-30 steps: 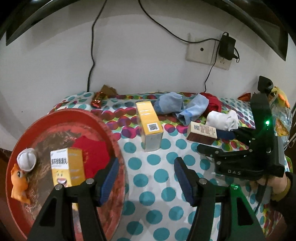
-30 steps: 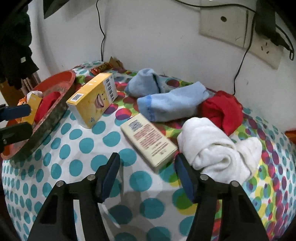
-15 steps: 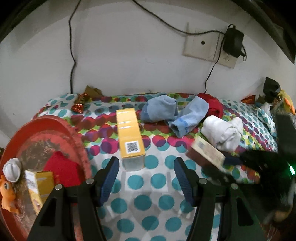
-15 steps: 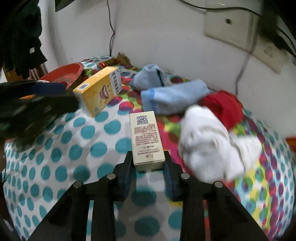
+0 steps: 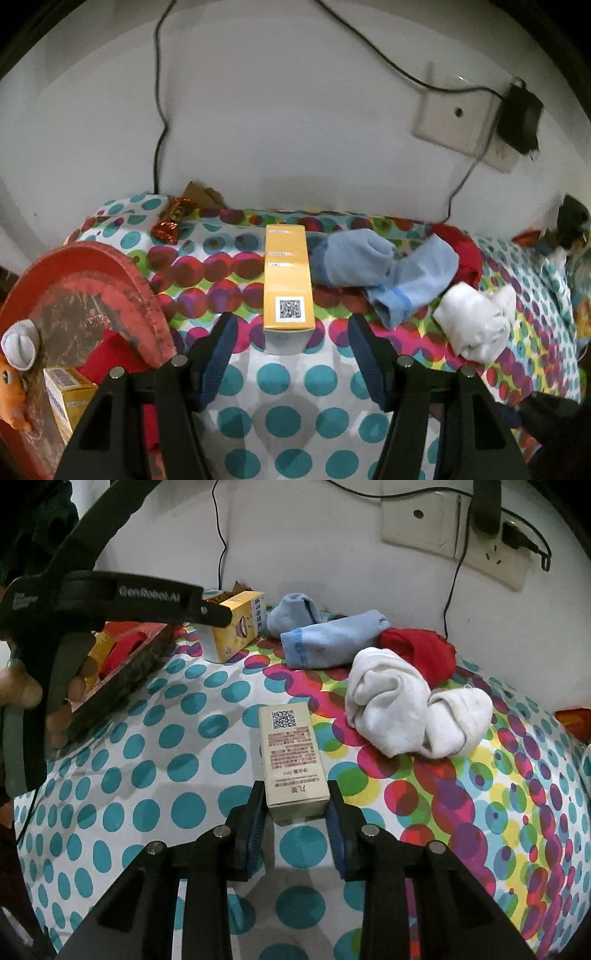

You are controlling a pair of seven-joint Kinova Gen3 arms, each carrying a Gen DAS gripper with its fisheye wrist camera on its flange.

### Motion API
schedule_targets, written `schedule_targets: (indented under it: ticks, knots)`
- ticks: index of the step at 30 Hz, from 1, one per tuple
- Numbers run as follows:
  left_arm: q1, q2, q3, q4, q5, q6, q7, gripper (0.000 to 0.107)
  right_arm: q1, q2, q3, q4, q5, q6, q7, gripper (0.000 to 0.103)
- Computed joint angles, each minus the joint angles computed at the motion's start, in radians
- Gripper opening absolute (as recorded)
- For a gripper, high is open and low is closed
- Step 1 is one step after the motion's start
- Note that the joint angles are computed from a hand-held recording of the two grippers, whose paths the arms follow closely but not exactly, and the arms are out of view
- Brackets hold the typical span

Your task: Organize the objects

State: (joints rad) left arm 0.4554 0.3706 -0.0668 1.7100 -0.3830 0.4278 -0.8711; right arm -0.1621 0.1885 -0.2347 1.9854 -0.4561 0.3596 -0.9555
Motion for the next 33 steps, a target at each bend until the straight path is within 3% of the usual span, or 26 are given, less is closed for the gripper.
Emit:
schedule_targets:
  ticks: [3, 8, 14, 16, 17, 19, 20, 28, 33]
  knots:
    - [-0.001, 0.011, -0.007, -0.017, -0.003, 0.020, 0.012, 0.064, -0.003, -0.004, 0.003, 0.002, 0.005, 0.000, -0.005, 0.030]
    - [-0.046, 0.077, 0.043, -0.105, 0.054, 0.094, -0.053, 0.064, 0.001, -0.005, 0.000, 0.001, -0.007, 0.006, 0.002, 0.030]
    - [-0.111, 0.116, 0.085, -0.130, 0.167, 0.072, -0.111, 0.064, -0.020, -0.008, 0.016, 0.001, 0.020, 0.004, -0.023, 0.030]
    - [-0.106, 0.125, 0.070, -0.141, 0.185, 0.080, -0.108, 0.063, -0.027, -0.007, 0.018, -0.001, 0.031, 0.001, -0.035, 0.030]
    - [-0.093, 0.128, 0.055, -0.145, 0.181, 0.084, -0.100, 0.059, -0.027, -0.006, 0.017, -0.001, 0.033, 0.001, -0.037, 0.030]
    - [-0.065, 0.140, 0.027, -0.161, 0.160, 0.105, -0.084, 0.036, -0.028, -0.006, 0.016, -0.001, 0.038, -0.001, -0.043, 0.030]
    - [-0.068, 0.147, 0.031, -0.171, 0.158, 0.118, -0.090, 0.030, -0.028, -0.006, 0.015, -0.001, 0.039, -0.001, -0.045, 0.030]
    - [-0.076, 0.118, 0.046, -0.164, 0.171, 0.124, -0.101, 0.030, -0.015, -0.001, 0.000, 0.024, 0.032, -0.032, -0.030, 0.030]
    - [-0.032, 0.087, 0.026, -0.155, 0.119, 0.144, -0.079, 0.030, -0.019, 0.000, -0.001, 0.036, 0.051, -0.051, -0.042, 0.030]
